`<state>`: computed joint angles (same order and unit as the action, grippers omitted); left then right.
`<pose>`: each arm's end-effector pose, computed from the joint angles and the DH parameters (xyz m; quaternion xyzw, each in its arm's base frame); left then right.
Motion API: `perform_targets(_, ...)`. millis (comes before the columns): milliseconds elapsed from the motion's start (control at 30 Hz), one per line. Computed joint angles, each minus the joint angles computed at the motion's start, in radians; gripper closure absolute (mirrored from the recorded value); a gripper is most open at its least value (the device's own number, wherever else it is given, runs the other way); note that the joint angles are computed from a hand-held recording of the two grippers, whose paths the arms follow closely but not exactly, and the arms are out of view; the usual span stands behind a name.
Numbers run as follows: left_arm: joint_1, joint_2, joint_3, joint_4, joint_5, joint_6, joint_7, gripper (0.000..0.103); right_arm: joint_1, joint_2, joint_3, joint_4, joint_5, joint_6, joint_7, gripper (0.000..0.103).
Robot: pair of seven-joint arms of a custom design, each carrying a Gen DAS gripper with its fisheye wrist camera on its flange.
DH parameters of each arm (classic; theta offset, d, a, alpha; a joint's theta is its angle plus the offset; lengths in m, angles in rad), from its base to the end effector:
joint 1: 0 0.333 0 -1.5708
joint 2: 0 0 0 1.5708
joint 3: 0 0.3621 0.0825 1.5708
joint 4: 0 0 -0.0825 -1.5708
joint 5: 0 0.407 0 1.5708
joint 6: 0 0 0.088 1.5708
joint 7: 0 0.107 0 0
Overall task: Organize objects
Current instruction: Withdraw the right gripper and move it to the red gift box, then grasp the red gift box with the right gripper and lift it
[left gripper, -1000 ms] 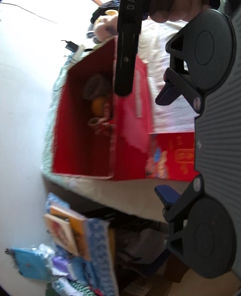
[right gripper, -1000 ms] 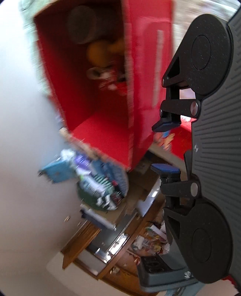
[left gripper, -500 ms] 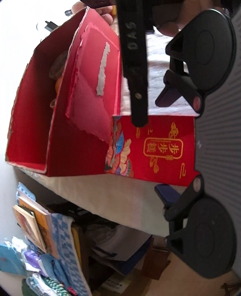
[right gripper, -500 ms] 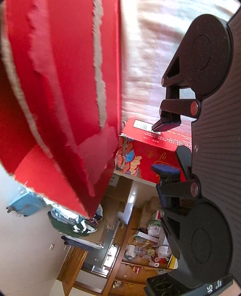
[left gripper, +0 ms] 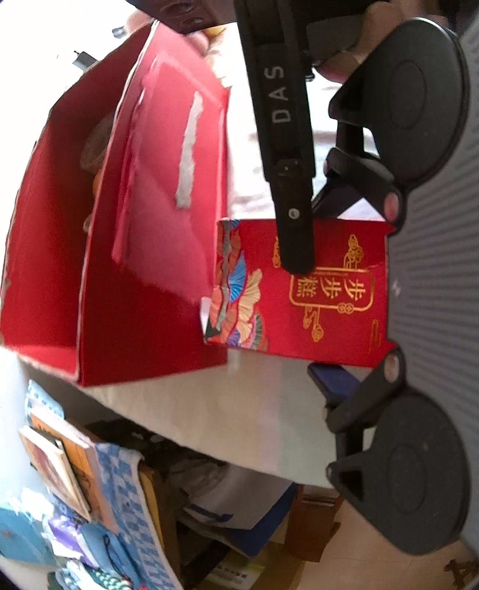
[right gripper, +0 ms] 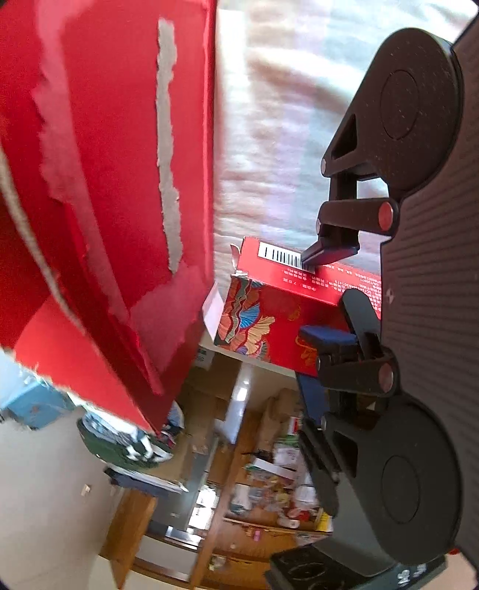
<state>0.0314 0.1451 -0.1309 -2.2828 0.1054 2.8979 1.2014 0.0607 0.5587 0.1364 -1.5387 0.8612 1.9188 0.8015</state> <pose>0.5860 -0.0633 0.3708 -0.7464 0.6230 -0.1910 0.1353 0.7147 0.1793 0.3703 -0.7947 0.4385 0.2685 0.3226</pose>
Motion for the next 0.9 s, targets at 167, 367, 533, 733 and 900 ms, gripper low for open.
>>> perform_targets(167, 0.008, -0.053, -0.043, -0.030, -0.115, -0.006, 0.130, 0.020, -0.040, -0.054, 0.000, -0.037, 0.041, -0.031, -0.084, 0.070)
perform_targets(367, -0.028, -0.131, -0.046, -0.067, -0.311, 0.033, 0.303, 0.021, -0.066, -0.121, -0.015, -0.077, 0.118, -0.044, -0.194, 0.071)
perform_targets(533, -0.081, -0.171, -0.020, -0.059, -0.375, 0.064, 0.350, 0.021, -0.079, -0.137, -0.022, -0.063, 0.199, -0.039, -0.237, 0.072)
perform_targets(733, -0.094, -0.168, -0.003, -0.010, -0.178, 0.151, 0.228, 0.021, -0.061, -0.110, -0.014, 0.013, 0.262, 0.059, -0.252, 0.072)
perform_targets(900, -0.081, -0.102, 0.011, 0.085, -0.046, 0.210, 0.159, 0.023, -0.040, 0.005, 0.009, 0.174, 0.245, 0.125, -0.115, 0.072)
